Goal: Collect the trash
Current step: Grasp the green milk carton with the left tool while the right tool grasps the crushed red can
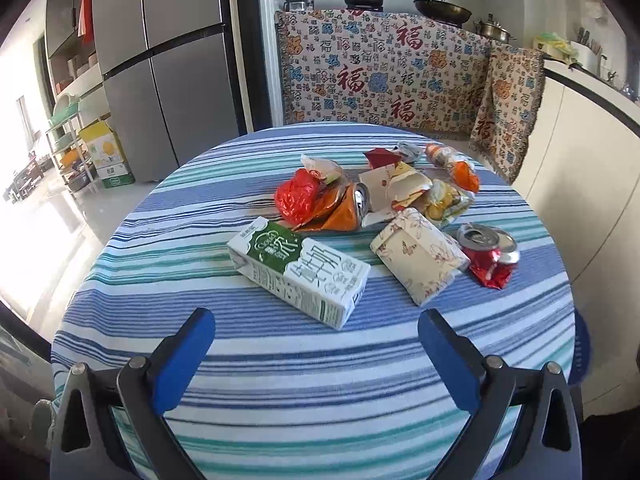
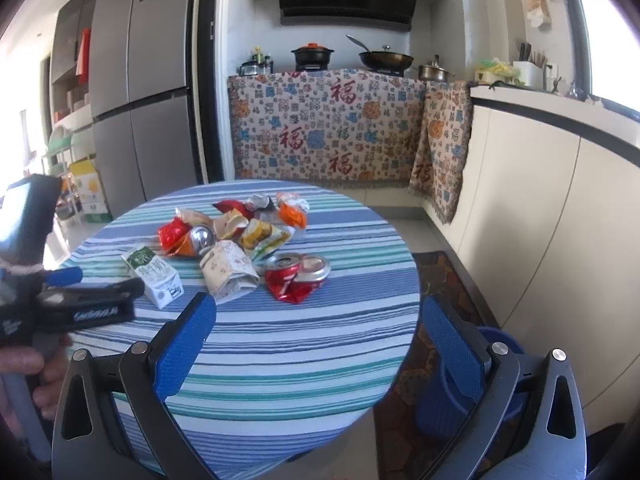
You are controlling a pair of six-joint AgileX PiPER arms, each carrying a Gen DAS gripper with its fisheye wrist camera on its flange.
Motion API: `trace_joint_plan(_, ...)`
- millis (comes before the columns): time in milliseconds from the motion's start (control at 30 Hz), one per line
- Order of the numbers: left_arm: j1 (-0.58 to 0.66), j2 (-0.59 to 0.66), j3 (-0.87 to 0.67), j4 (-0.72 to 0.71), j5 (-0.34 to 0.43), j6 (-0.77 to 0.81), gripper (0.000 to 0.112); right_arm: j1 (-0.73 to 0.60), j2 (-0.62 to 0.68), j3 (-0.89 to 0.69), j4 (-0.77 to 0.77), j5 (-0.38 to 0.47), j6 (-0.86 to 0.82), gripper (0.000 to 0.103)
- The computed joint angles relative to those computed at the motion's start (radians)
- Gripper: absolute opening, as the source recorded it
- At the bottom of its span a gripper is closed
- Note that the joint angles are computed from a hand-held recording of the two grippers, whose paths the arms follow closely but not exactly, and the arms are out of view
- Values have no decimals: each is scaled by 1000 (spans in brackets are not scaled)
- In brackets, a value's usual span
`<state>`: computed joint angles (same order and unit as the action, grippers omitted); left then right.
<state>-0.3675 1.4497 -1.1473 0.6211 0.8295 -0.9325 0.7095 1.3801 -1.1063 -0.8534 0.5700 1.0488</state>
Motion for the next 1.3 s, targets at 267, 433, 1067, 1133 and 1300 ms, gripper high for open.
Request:
trace_joint_plan(267,68,352,-371,-22,172,-25,103,-63,15,18,91,-63,-77,103)
trace_joint_plan(433,44,477,-476,62,292,-74,103,-108,38,14,157,-84,-146,103)
trace_joint_plan(1067,311,190,-21,-278,-135,343,103,-331,470,-363,952,-74,-998,88)
trace_joint_plan(1133,317,195,-25,-277,-146,354,103,-361,544,-457,1082,-13,-1074,86)
trace_joint_plan(1300,322,191,4,-227,-212,314,103,-398,674,-631,1264,89,-1106,85)
